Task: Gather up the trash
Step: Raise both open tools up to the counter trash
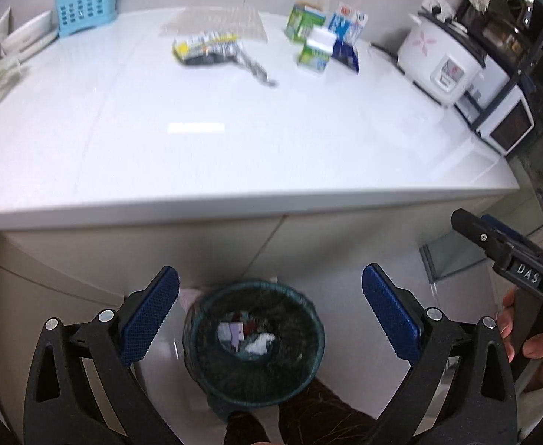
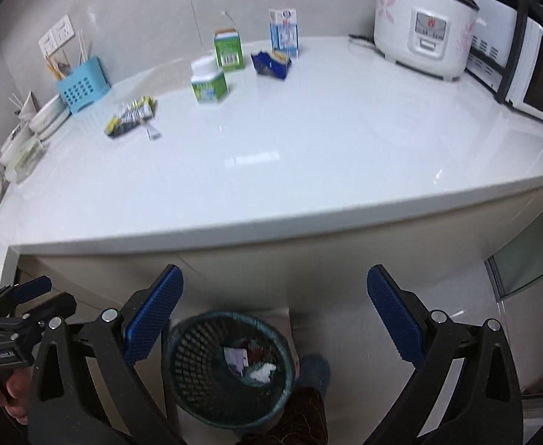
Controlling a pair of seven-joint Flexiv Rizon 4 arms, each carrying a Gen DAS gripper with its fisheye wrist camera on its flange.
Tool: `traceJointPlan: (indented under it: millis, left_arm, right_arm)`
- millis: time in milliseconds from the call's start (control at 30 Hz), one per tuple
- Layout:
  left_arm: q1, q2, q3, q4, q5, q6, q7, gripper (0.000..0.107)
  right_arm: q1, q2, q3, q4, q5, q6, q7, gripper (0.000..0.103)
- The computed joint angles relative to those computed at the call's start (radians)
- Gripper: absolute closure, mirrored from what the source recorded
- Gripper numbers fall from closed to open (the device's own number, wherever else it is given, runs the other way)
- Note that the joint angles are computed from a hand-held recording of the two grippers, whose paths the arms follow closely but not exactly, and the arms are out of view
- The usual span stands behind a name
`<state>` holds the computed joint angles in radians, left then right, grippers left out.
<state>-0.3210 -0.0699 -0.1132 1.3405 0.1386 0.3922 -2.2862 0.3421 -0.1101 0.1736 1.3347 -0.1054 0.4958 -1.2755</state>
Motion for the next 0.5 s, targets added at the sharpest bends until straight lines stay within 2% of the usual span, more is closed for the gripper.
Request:
traceJointPlan:
  millis: [100,233,500]
  left_arm:
    - [0.005,-0.039,-0.005,-0.111,0.050,-0.063,-0.005,0.010]
    - [0.007,-0.106,0.009,-0.237,0.059,-0.122,0.000,0.010]
    - [-0.010,-0.256,0.068,-0.476,0.096,-0.244,-0.011,0.010]
  right_arm:
    - [0.012,-0.051,-0.011,-0.094,-0.008,-0.015,0.000,0.008]
    - [0.018,-0.131,-0.024,-0.231,0.005,-0.037,-0.013,0.008]
    - [0.025,-0.357,-0.051,-0.579,0.030,-0.122,-0.095,0.008]
